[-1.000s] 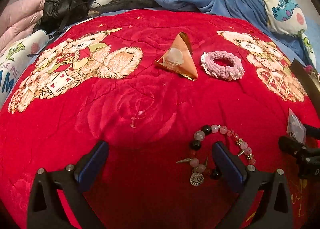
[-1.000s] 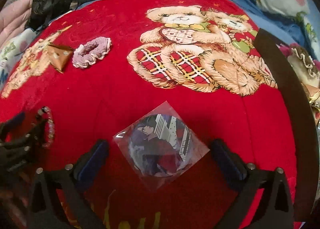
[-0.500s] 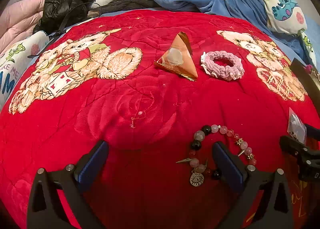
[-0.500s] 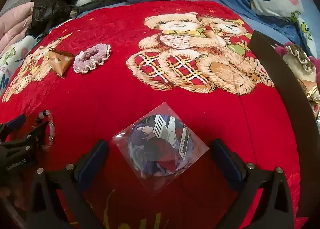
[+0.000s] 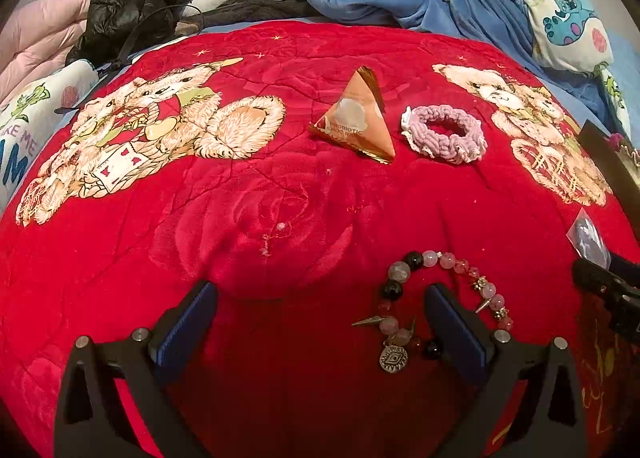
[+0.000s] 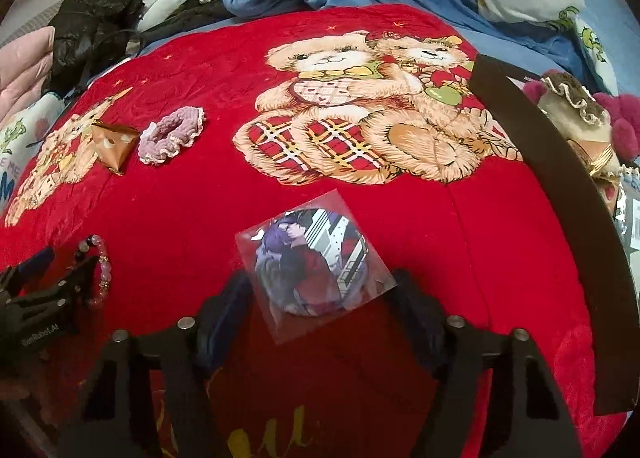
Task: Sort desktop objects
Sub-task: 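Grasp the pink-and-black beaded bracelet with the left tool while the right tool grasps the bagged round badge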
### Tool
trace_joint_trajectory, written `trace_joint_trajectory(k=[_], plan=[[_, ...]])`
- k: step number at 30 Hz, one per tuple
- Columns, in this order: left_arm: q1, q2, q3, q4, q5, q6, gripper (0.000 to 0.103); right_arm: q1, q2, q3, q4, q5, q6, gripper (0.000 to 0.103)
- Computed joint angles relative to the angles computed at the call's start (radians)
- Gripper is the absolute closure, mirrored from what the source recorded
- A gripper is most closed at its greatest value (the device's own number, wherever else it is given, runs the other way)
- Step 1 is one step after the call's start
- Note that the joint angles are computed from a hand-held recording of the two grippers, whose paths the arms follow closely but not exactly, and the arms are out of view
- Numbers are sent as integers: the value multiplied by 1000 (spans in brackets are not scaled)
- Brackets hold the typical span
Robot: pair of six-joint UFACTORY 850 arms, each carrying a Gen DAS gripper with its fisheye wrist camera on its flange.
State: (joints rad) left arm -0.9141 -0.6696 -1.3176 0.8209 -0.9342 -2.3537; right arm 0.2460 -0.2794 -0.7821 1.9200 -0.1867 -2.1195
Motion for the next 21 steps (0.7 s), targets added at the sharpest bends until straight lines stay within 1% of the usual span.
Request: trace_joint_trajectory(k=[3,4,5,6,8,9,11,12,13,14,15,17,18,19,20,21], plan=[[-7,2,-2,19,-5,-6,11,-4,-1,0,3,-6,1,35],[-10,1,-6,22,-11,-3,16,-7,0,1,0,-9,5,36],[-13,0,-10,24,-17,1,22,-8,1,1,-12,-12,17,36],[-16,-2,-14,24,-26,3,24,-11,1,0,-39,-13,44,36],[-22,1,-16,24,-36,1,38,-12,2,-1,-59,-14,66,38],[-23,3,-15,26,-39,-5,42,-14,3,-2,-69,-15,80,38],[-27,10,-9,24,-43,-21,58,-15,6,1,-59,-17,75,39],[-31,16,-4,22,-45,-31,62,-15,8,4,-45,-16,63,39],[-34,25,5,24,-41,-45,69,-12,11,6,-25,-10,41,44],[-33,26,6,27,-39,-48,77,-7,17,11,33,4,-18,48],[-36,32,13,36,-29,-58,82,-7,22,16,49,6,-36,48],[-40,34,10,31,-31,-58,90,-14,28,22,21,-8,-18,50],[-39,33,7,26,-32,-54,91,-17,29,24,12,-12,-15,51],[-40,36,9,24,-28,-55,92,-21,30,25,5,-16,-8,58],[-43,43,16,24,-24,-64,93,-24,31,24,-13,-16,12,63],[-45,50,23,27,-18,-76,93,-36,31,22,-70,-31,74,64]])
